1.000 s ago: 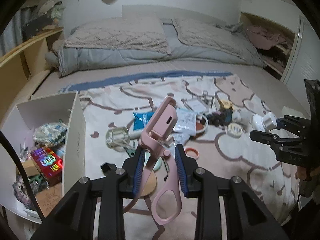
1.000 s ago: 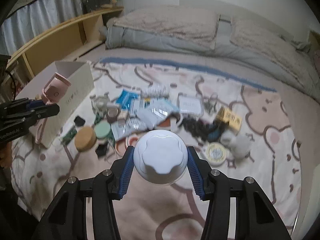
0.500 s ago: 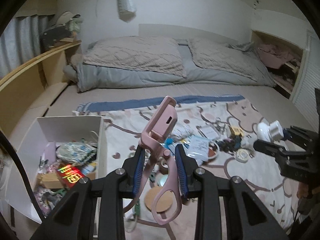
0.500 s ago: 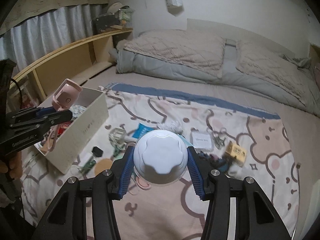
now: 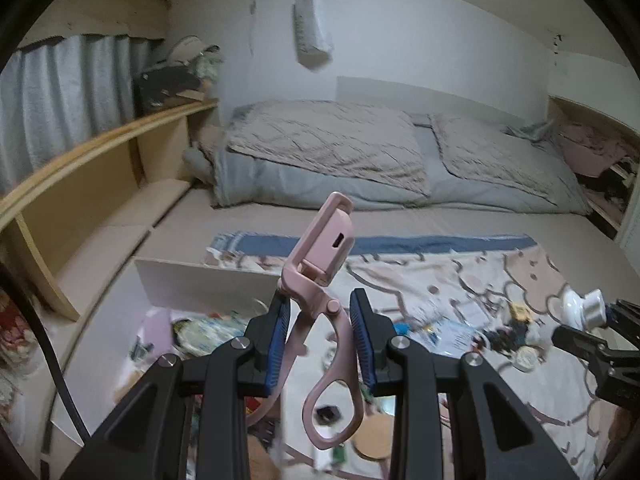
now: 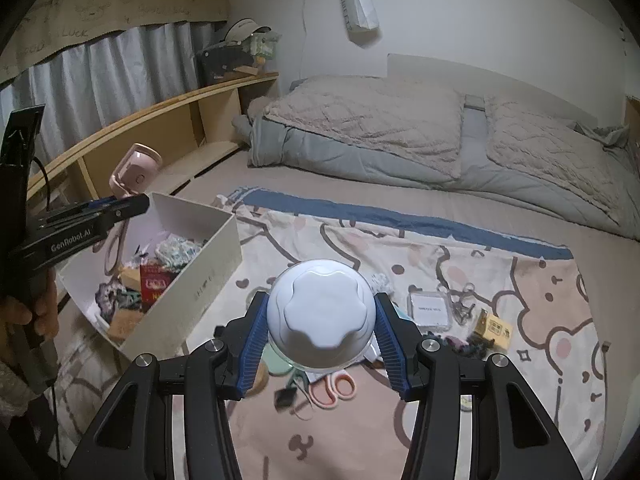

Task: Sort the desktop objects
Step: 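Lift the white cap and pink curler and carry them toward the cardboard box, then lower the pink eyelash curler into the box and open the left tool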

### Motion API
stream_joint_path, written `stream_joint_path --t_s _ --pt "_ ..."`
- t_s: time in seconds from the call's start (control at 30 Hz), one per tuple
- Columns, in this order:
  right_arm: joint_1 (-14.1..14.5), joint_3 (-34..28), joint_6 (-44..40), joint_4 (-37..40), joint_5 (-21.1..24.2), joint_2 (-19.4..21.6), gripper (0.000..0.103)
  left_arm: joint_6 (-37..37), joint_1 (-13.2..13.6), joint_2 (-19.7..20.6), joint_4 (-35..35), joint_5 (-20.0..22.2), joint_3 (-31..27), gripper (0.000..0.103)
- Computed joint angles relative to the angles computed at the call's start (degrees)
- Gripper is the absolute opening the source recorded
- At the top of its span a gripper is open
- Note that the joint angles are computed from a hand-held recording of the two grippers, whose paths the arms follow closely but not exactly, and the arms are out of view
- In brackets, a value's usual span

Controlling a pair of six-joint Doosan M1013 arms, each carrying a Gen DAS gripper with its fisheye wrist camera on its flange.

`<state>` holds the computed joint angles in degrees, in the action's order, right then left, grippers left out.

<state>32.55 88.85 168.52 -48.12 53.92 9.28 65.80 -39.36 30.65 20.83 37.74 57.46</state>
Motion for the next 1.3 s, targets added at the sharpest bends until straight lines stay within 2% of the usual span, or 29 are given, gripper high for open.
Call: stream_joint_path --t_s 0.2,0.5,0.6,0.77,0.9,1.17,1.3 --pt "-0.7 -1.52 0.23 0.22 -0.6 1.42 0.052 1.22 1.97 0.61 -0.22 -1.72 -0.94 0.031" --pt "-0.93 -3.03 -1.88 1.74 -1.39 2.99 0.052 1.77 4.22 3.14 2.95 0.83 -3.11 0.031" --pt "-1.0 -3.33 -2.86 2.41 -2.04 3.35 0.052 1.69 5.02 4.54 2.97 4.29 -5.05 0.031" --pt "-1.16 -3.88 -3.88 3.35 -2.07 3.93 0.052 1.47 6.32 6.08 2.74 7.3 -7.05 0.031" --pt "-1.47 -3.97 -4.52 4.95 -2.65 4.27 0.052 2.17 6.71 8.61 4.54 13.54 -10.55 0.031" --pt "-1.9 -4.89 -7.48 7.61 -2.95 5.43 0.052 1.86 7.78 12.59 5.31 22.1 -15.48 0.031" --pt "-2.06 -5.36 -9.25 9.14 -3.56 6.07 0.052 1.65 8.09 13.3 5.81 23.52 -16.15 0.031"
